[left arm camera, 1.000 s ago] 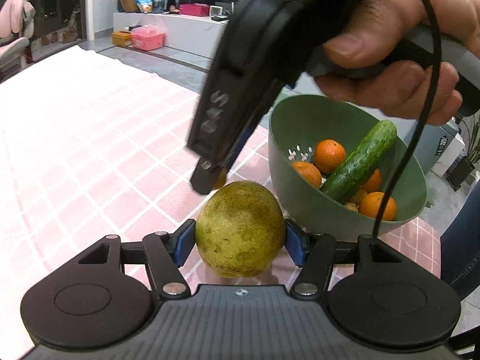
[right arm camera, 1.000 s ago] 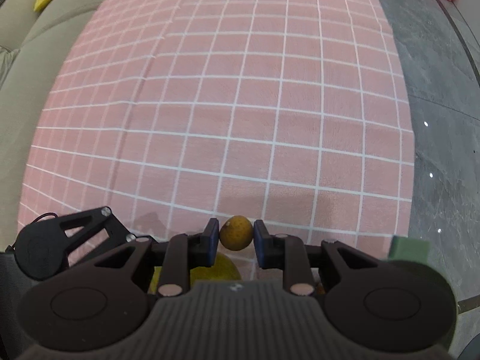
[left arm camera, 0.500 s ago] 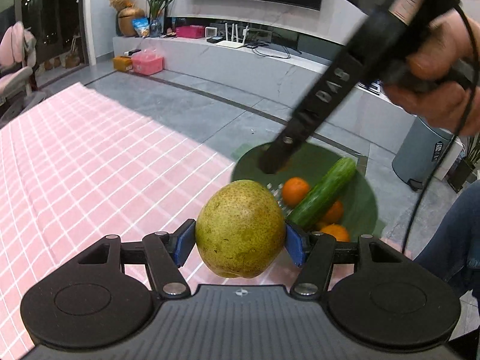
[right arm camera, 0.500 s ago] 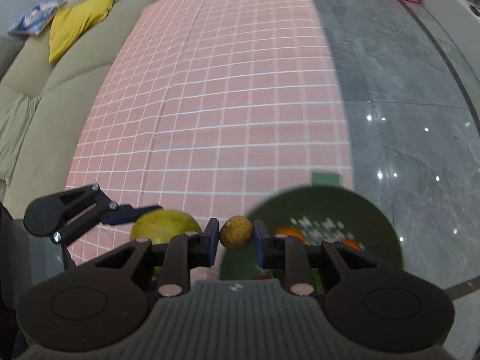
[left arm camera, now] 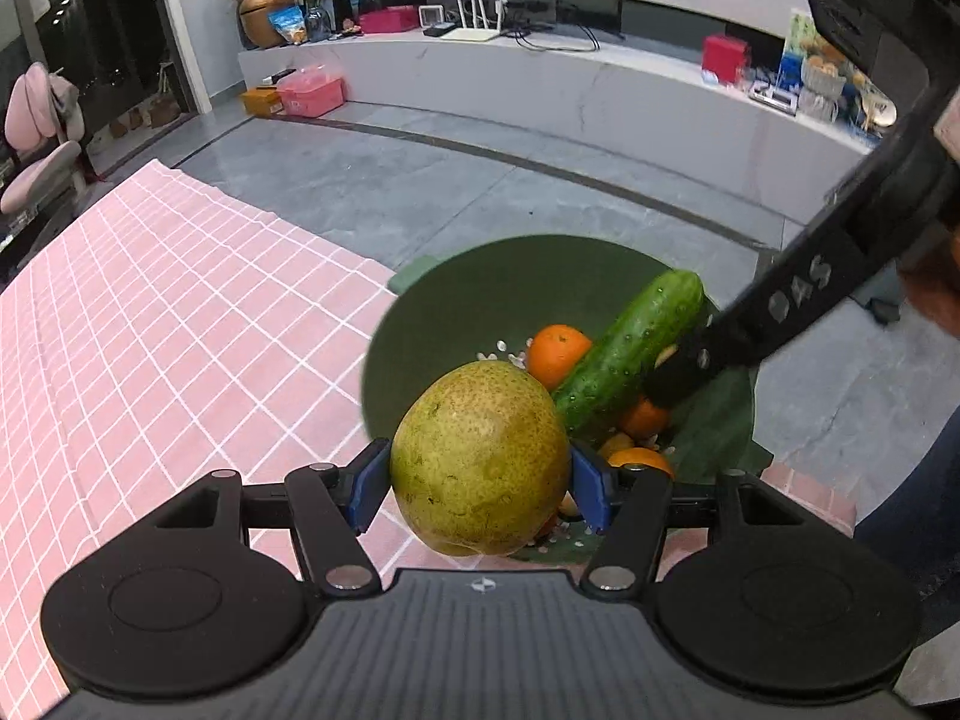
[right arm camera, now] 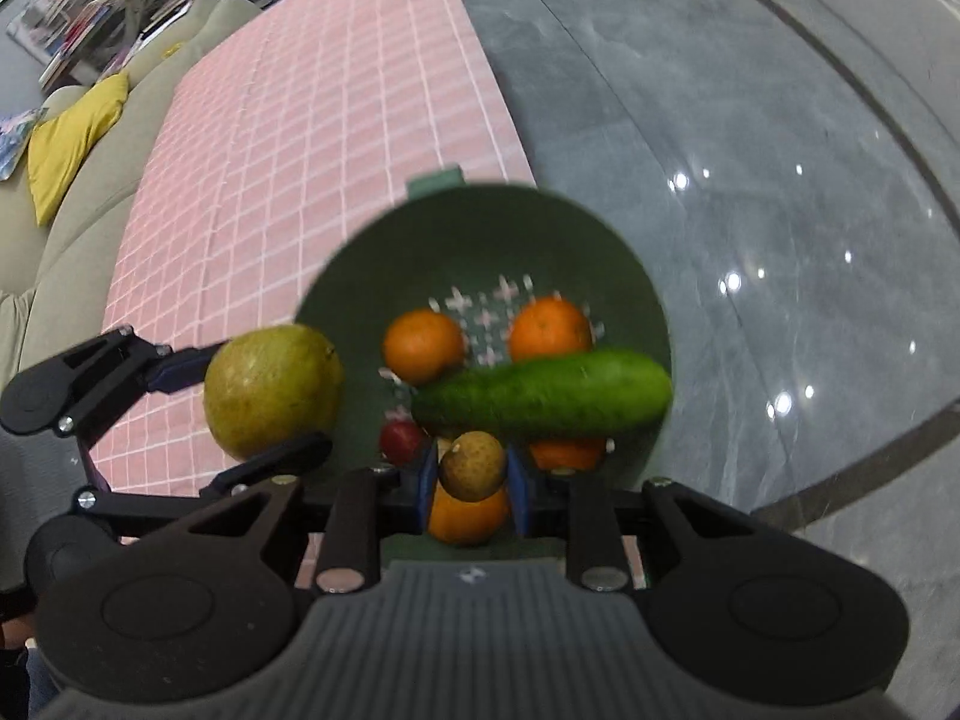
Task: Organize fruits
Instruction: 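Carry the pomelo and brown fruit into the colander and open both tools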
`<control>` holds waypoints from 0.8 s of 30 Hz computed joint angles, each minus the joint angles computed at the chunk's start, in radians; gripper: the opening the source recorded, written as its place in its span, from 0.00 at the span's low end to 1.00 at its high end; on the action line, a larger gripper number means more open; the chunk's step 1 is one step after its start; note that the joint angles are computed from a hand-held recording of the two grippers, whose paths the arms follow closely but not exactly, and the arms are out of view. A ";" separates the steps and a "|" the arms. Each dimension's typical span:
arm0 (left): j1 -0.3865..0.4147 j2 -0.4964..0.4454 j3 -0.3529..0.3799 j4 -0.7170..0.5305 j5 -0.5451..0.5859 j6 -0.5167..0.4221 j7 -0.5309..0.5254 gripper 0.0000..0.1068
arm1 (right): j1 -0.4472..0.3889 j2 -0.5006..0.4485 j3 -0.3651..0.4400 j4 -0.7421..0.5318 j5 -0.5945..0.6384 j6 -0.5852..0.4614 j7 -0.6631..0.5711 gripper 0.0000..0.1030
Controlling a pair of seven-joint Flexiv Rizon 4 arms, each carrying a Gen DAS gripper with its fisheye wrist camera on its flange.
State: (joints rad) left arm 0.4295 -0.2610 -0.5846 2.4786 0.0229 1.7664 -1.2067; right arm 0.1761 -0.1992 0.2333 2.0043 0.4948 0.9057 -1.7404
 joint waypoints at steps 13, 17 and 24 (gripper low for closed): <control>-0.539 -0.080 0.517 -0.128 -0.097 -0.044 -0.033 0.66 | 0.014 -0.082 0.026 0.029 -0.077 0.103 0.018 0.20; -0.650 -0.083 0.624 -0.143 -0.096 -0.054 -0.045 0.66 | 0.018 -0.073 0.028 0.048 -0.110 0.124 0.024 0.21; -0.619 -0.019 0.588 -0.132 -0.124 -0.148 -0.063 0.69 | 0.018 -0.057 0.028 0.069 -0.129 0.179 0.061 0.51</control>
State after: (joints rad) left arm -0.1894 -0.2801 0.0034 2.3467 -0.1014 1.6189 -1.2702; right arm 0.1944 -0.2565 0.2610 2.0730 0.3654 1.0848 -1.6799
